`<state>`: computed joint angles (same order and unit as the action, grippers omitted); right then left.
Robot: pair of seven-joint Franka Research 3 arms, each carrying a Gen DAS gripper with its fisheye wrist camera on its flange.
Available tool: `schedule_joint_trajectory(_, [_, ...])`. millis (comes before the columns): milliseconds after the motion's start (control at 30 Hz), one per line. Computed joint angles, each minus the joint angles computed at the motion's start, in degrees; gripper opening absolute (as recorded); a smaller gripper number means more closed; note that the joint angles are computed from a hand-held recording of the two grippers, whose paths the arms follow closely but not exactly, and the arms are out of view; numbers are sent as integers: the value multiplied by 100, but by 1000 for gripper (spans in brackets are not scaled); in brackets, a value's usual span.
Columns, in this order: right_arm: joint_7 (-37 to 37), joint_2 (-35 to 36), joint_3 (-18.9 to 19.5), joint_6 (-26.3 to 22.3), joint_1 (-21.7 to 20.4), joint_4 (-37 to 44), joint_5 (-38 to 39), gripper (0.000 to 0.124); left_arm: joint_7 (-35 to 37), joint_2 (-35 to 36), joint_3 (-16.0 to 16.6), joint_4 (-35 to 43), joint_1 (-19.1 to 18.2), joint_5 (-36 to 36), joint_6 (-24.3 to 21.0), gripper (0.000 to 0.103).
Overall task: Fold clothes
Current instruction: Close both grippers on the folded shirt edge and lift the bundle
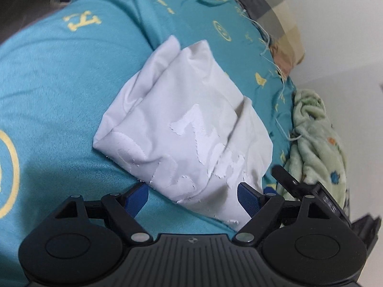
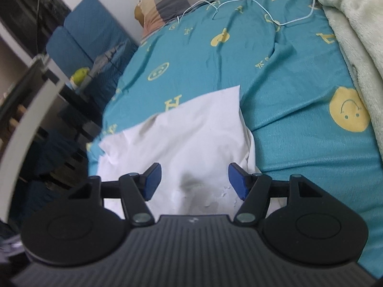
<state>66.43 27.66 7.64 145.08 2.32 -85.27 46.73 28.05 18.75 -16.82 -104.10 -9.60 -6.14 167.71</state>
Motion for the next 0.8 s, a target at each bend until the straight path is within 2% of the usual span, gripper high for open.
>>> schedule_joint_trajectory(167, [226,-37,184,-448,-337,75,882,66,-277,59,-220,-302,212,-485,705,79])
schedule_joint_trajectory(267, [414,-74,210,-818,-438,66,1292,66,-480,77,-308,-428,296,-544,1026,74])
schedule_joint_trajectory(300, [482,-97,218,-981,-471,37,1429,66,-576,77,-267,-446,267,-489,1074,73])
schedule_joint_trajectory(467, [909,-232,202,-1885,-575,-184,2035,66,-1155,44,186,-475,-79,20,1141,50])
schedule_joint_trajectory(633, [1469,-319,63,-2468,-444,-409,2109,66,-1419,101,223,-445,-54,354,1386,37])
schedule_joint_trajectory(733, [1800,-299,46,-2579,-422,-560,2384,66,-1482,131,157,-461,61,498,1697,30])
schedule_joint_trajectory(800, [1942,-340,33,-2264,-379,-752,2702,66,-1540,155,185,-465,67,621,1932,28])
